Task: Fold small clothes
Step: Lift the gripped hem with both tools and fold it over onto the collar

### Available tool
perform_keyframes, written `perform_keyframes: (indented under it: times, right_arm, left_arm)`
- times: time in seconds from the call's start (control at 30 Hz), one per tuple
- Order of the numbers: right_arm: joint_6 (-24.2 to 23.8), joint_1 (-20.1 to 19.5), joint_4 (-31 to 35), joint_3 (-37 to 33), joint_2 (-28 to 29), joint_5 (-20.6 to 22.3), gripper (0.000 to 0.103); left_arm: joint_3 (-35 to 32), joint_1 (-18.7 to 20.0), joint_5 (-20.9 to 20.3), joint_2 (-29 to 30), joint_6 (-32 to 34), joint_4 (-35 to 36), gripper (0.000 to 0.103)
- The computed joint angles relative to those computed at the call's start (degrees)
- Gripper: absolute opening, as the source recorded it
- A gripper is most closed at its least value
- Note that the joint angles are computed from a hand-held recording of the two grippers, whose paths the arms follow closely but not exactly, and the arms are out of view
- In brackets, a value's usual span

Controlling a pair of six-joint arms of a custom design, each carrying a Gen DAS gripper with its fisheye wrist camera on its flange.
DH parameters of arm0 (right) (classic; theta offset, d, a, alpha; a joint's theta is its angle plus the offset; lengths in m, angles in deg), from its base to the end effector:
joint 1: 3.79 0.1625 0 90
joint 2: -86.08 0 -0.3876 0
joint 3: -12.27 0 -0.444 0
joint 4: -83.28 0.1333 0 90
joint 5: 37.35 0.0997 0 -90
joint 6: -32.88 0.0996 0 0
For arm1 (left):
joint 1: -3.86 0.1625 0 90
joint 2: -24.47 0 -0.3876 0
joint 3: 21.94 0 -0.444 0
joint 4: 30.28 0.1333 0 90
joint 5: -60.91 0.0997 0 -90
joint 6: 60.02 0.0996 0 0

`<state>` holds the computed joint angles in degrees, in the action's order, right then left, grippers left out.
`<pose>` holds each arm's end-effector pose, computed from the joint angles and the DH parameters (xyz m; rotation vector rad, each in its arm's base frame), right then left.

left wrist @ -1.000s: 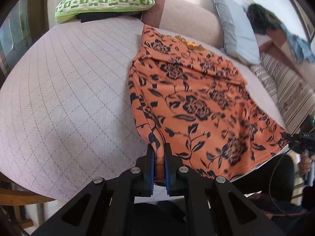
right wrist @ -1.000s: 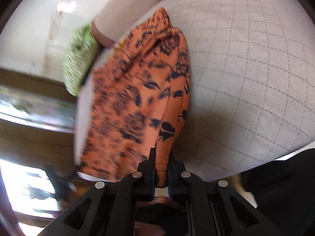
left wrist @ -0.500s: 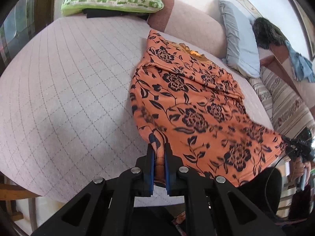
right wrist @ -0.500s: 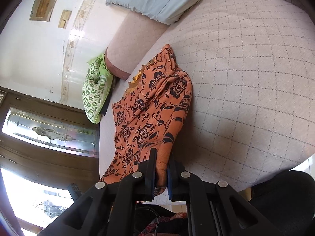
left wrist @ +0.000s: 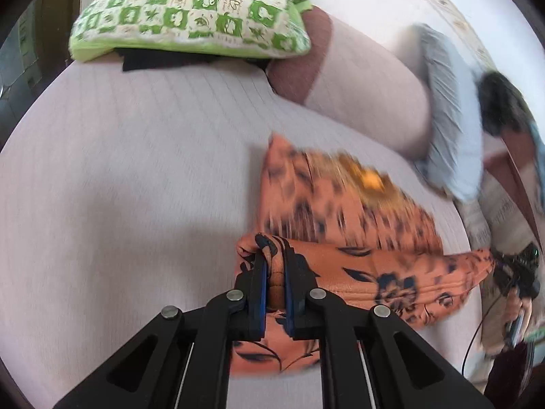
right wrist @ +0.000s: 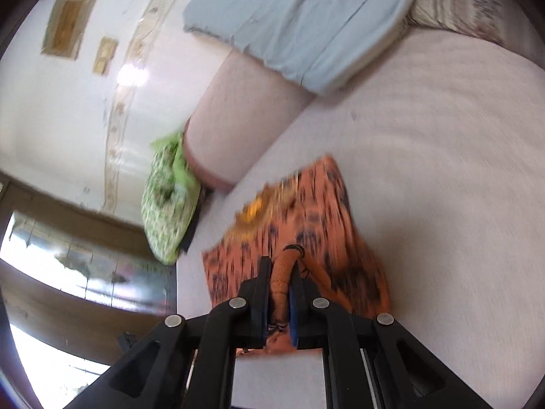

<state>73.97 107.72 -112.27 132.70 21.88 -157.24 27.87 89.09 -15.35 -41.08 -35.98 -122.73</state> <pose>0.2780 -0.4773 0.1617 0.7975 2.6454 -1.4562 0.0971 -0.7233 0.5750 0.6507 2.7527 -0.3893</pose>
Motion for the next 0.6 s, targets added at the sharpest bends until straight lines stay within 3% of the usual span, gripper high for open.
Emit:
perform_keyframes:
  times: [0.13,0.33,0.5,0.6]
  right_arm:
    - [-0.56,-7.04,1.54,-7.02,3.84,3.28,0.008]
    - [0.43,-15.1,3.18,-14.74,9.32,7.77,0.008]
    - [2.81,-20.43,1.97,-17.08,11.82,16.09,0.01]
    - [1.05,-21.31,1.0,-17.88,12.42,17.8,0.011]
  left_arm:
    - [-10.02,-1.63,3.35,11.16,-4.25,-1.11,0.009]
    - [-20.45,-1.96,6.67,22.03,-6.6,-1.44,0.009]
    - [-26.38,-1.07,5.27,27.06,-9.79,-1.53,0.01]
    - [-25.18,-0.6,3.36,26.38,-10.65,-3.4,0.012]
